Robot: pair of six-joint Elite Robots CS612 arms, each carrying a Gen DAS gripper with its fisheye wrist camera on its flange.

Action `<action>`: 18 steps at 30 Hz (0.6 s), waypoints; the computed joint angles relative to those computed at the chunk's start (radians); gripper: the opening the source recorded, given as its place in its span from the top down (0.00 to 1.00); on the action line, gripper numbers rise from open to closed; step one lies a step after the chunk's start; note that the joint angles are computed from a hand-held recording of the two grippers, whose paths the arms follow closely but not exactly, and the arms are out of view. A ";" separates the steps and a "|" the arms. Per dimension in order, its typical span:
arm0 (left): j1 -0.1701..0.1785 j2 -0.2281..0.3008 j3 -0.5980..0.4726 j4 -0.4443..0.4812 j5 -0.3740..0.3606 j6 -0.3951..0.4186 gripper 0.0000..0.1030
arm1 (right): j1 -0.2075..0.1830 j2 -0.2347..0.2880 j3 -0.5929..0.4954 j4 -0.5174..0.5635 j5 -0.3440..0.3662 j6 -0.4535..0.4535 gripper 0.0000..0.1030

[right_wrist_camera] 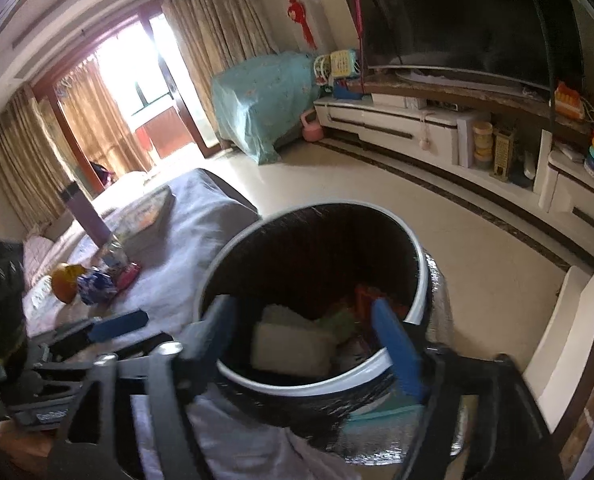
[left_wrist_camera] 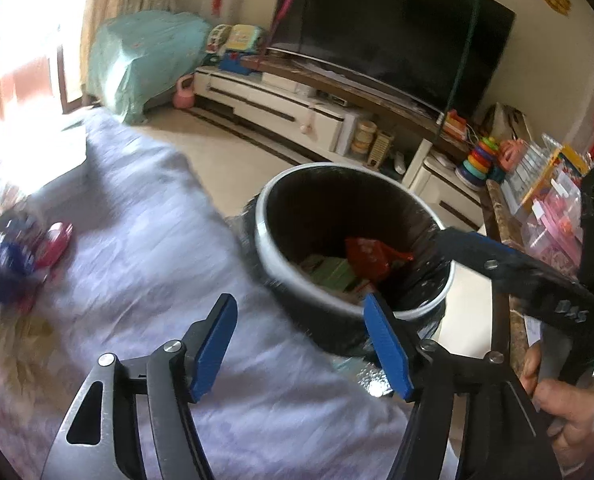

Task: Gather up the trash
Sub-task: 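Open both grippers to drop the foam block and chip bag into the bin, then grasp the yellow snack packet with the left gripper while the right gripper grasps the blue Ampo bag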

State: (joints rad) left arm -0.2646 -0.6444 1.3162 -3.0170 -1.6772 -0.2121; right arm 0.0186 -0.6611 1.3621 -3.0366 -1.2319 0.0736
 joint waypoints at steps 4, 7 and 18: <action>0.010 -0.025 0.065 -0.036 0.020 -0.048 0.33 | 0.010 -0.007 0.016 -0.029 0.017 0.004 0.11; 0.019 -0.046 0.117 -0.061 0.037 -0.079 0.33 | 0.020 -0.011 0.026 -0.039 0.026 -0.002 0.07; 0.056 -0.114 0.257 -0.136 0.081 -0.156 0.33 | 0.070 -0.004 0.020 0.004 0.086 -0.051 0.04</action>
State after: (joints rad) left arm -0.2085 -0.7588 1.5735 -3.1533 -1.5960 -0.3682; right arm 0.0884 -0.6647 1.3819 -3.0329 -1.1456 0.0226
